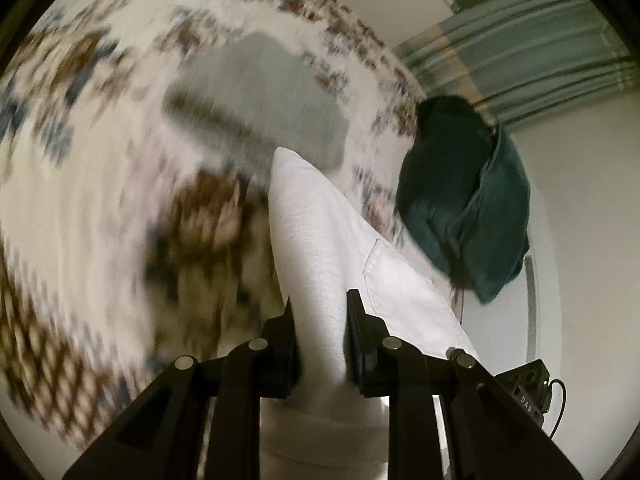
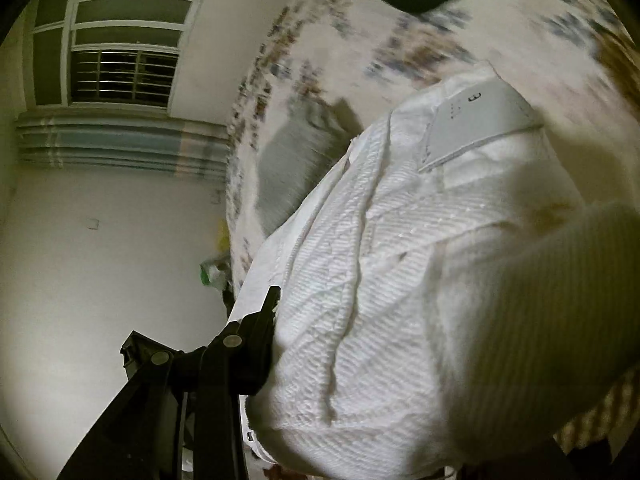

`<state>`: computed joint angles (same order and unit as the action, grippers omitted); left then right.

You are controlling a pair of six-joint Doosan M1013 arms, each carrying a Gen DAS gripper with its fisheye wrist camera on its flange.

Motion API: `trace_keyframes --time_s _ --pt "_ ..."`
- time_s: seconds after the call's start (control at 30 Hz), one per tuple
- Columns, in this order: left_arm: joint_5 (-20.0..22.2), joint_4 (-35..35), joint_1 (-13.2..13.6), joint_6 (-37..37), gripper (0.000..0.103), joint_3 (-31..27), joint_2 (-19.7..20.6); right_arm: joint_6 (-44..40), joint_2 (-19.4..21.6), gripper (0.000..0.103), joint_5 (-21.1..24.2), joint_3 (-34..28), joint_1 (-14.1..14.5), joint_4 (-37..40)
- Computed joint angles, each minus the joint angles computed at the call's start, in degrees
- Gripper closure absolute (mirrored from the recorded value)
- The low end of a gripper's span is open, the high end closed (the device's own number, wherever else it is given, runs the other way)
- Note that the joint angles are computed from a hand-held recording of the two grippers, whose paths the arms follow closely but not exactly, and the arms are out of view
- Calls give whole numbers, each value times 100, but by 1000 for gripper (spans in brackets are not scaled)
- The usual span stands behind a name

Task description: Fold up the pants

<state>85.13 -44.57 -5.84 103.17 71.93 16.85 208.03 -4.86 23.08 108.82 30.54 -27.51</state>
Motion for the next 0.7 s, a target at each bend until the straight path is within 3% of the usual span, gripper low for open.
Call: trace_keyframes --time_s 0.2,0.43,0.57,0.7 --pt "219 -79 -112 -331 85 -2229 1441 -1456 1139 65 -353 -1223 -872 852" --pt "518 94 -206 -859 84 -5044 3315 -3565 2459 65 -878 -2262 -1514 2445" --pt "788 407 -208 -1096 84 -5654 3918 -5095 3039 65 -859 -2462 -1656 4004" --pt "726 553 -164 -722 83 -5060 3776 -5542 3154 63 -662 -2351 -1637 4311"
